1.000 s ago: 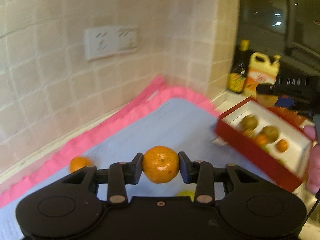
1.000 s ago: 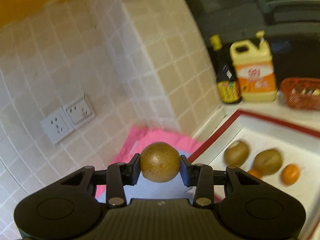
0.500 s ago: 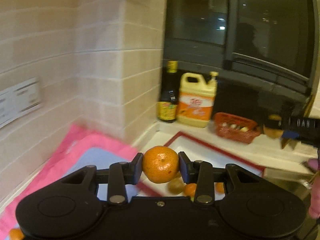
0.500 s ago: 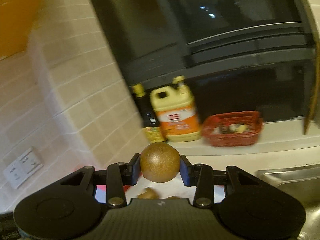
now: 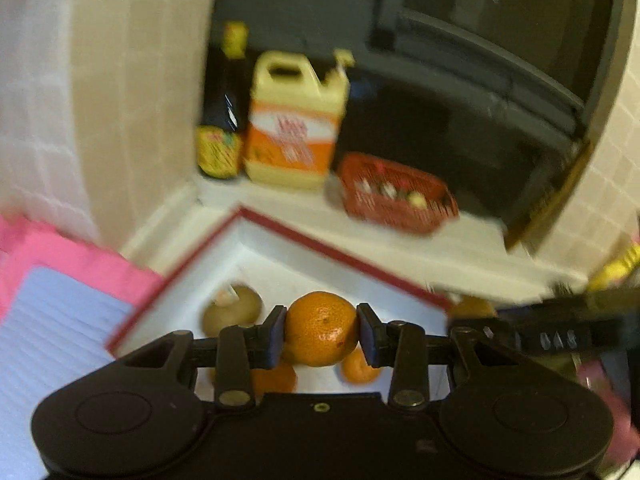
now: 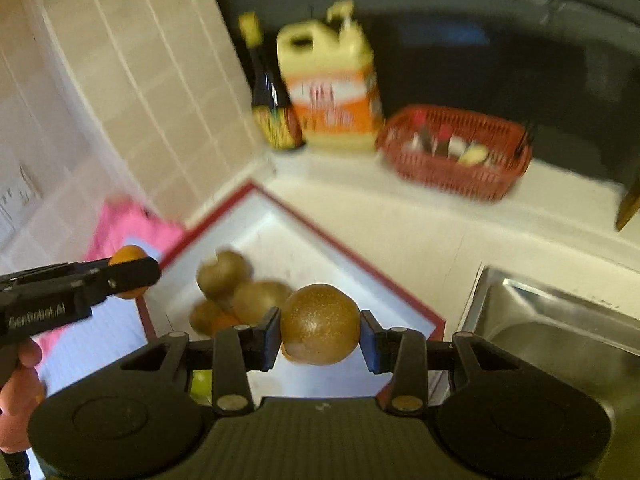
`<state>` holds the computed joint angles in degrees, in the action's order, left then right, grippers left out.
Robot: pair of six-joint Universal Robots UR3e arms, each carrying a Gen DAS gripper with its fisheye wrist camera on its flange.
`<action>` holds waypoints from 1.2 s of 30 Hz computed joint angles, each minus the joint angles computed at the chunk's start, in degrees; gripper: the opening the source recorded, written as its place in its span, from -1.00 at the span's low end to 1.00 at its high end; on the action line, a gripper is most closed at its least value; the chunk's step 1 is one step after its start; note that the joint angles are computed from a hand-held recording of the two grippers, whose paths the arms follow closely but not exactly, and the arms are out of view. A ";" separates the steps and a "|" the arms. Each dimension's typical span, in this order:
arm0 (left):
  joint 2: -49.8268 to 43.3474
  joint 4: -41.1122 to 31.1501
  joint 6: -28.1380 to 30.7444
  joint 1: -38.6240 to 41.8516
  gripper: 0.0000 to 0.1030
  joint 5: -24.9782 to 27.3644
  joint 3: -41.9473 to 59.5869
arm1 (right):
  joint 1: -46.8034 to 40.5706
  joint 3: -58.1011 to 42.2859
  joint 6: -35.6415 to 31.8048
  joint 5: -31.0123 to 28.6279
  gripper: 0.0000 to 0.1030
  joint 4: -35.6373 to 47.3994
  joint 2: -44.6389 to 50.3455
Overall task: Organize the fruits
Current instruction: 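Carry the orange and brown fruit into the white box and open both tools, then move the left tool over the last orange while the right tool approaches a green apple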
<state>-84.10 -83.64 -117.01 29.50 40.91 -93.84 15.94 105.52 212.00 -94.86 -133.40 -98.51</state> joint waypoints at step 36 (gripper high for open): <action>-5.12 11.74 4.53 -9.61 0.45 12.21 -5.95 | -1.22 -17.57 -14.96 1.83 -0.13 16.31 20.00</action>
